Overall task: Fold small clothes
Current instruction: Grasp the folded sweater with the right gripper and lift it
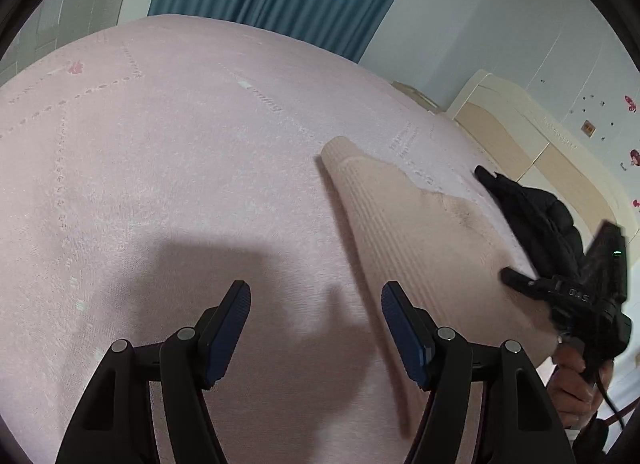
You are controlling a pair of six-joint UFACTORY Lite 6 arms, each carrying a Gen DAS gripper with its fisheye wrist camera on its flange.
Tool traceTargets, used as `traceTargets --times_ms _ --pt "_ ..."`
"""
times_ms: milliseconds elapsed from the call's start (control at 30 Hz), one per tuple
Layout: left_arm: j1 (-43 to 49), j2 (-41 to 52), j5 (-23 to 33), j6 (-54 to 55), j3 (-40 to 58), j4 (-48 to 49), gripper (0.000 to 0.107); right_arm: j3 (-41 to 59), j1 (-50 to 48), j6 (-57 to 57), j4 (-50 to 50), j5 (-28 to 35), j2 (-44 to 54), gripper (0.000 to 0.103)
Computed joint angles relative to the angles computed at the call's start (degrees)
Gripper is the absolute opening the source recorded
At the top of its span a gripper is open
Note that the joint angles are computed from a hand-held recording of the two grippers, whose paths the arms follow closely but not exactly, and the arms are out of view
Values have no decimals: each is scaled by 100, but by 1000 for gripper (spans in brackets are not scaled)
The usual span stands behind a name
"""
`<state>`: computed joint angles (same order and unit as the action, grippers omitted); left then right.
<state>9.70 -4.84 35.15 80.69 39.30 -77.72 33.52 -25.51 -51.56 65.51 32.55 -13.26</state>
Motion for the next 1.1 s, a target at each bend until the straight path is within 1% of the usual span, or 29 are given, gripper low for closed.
traceTargets --times_ms 33,67,100,133,167,200,233,267,300,367,400,433,467,500,567,633,667,767,800,867,900,933,967,1000,1033,1100 --pt "32 31 -6 72 15 -78 66 -156 121 -277 110 -146 -379 19" --pt "-159 144 -158 88 114 -285 66 -430 41 -795 459 -55 -881 17" --pt "-128 238 -118 125 185 -405 66 -616 -185 -1194 739 257 -1293 16" --pt "-91 313 -19 77 251 -416 66 -765 -382 -1354 844 482 -1579 16" --pt "-42 427 164 -20 357 -379 66 -819 -425 -1273 779 468 -1647 16" --pt "29 483 301 -48 408 -342 66 -834 -335 -953 478 214 -1549 16" --pt "32 547 395 -63 459 -371 66 -821 -85 -402 -50 -268 -1211 15" --pt "14 579 418 -75 492 -401 66 -849 6 -91 -338 -530 -830 16" --pt "-6 627 398 -38 517 -442 66 -805 -41 14 -386 -551 -688 17" --pt "-54 659 301 13 520 -501 66 -733 -346 -173 -200 -158 -824 23" --pt "-90 697 262 32 537 -548 66 -674 -394 -156 -259 -105 -908 35" --pt "-105 770 259 19 592 -559 66 -644 -354 -99 -267 -213 -917 46" --pt "-58 810 292 21 625 -531 66 -593 -310 -87 -219 -317 -823 48" --pt "-77 876 262 43 681 -564 66 -447 -341 -162 -101 -270 -521 50" --pt "-123 889 150 103 712 -635 66 -103 -526 -427 147 76 206 52" --pt "-10 895 217 142 771 -613 66 316 -622 -596 378 329 981 61" --pt "18 938 237 176 809 -644 66 557 -661 -629 463 438 1391 63" --pt "100 1174 367 119 1015 -627 66 1108 -851 -1015 698 1075 2479 69" --pt "111 1271 397 80 1094 -594 66 1251 -885 -1040 757 1200 2695 69" --pt "91 1326 366 46 1129 -588 66 1408 -820 -1030 663 1258 2839 68" --pt "80 1366 347 55 1155 -603 66 1464 -730 -1059 609 1215 2878 62" --pt "70 1334 336 58 1121 -611 66 1511 -661 -1120 603 1233 2925 47" --pt "67 1341 336 48 1133 -603 66 1679 -617 -1116 607 1415 3148 47" --pt "78 1334 356 50 1137 -603 66 1689 -598 -1151 699 1436 3187 41" --pt "88 1327 365 66 1137 -611 66 1656 -591 -1171 713 1438 3121 37" --pt "113 1276 343 76 1121 -599 66 1505 -590 -1196 779 1440 2858 34"
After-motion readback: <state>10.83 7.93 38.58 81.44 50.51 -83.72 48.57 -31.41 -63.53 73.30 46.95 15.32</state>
